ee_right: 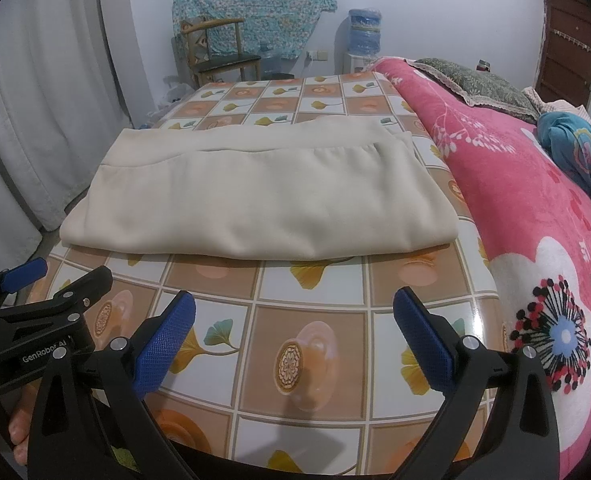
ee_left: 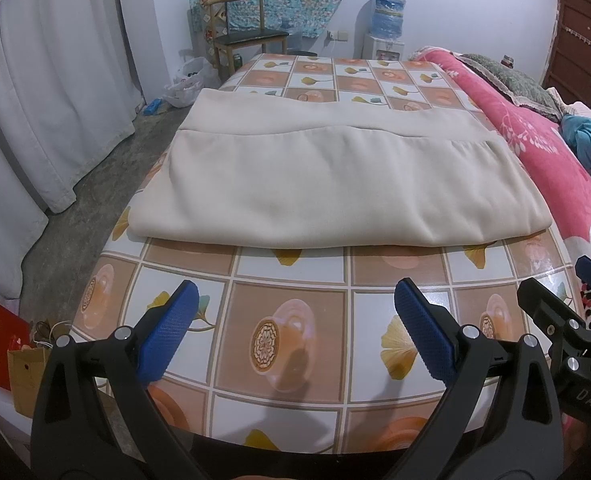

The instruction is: Fold large clothes

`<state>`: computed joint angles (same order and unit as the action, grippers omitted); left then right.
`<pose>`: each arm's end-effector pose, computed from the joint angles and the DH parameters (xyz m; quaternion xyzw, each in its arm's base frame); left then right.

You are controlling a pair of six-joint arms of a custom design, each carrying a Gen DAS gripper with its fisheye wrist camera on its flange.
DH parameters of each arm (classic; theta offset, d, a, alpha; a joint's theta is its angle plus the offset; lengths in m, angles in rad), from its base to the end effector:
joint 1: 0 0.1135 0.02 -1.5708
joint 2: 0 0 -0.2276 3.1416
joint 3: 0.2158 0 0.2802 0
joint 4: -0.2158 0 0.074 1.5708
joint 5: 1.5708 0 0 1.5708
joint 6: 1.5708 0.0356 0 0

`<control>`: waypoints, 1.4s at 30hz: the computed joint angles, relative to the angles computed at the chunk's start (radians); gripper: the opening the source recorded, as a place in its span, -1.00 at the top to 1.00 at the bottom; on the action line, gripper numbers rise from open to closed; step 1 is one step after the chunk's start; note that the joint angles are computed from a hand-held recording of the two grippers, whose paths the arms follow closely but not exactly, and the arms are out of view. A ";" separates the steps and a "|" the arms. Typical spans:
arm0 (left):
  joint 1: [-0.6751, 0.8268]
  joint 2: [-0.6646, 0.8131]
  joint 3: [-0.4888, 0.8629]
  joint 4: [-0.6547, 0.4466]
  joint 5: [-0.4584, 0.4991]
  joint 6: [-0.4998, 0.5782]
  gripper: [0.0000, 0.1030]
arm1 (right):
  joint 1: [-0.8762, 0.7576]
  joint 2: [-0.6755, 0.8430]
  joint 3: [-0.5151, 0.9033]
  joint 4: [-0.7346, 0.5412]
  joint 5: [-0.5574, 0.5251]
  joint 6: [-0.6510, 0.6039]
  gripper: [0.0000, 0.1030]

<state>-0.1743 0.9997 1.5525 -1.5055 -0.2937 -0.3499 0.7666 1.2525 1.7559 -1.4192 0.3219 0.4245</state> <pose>0.1604 -0.0178 0.4117 -0.1270 0.9348 0.0567 0.3267 0.1700 0.1481 0.4288 -0.1083 0.9297 0.0525 0.3480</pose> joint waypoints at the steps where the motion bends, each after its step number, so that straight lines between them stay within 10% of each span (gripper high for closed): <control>1: 0.009 0.002 0.002 0.000 0.004 0.008 -0.84 | 0.002 0.001 0.000 0.000 0.002 0.001 -0.87; 42: 0.011 0.001 -0.005 0.011 0.013 0.007 -0.84 | -0.006 0.002 0.002 0.002 -0.003 -0.009 -0.87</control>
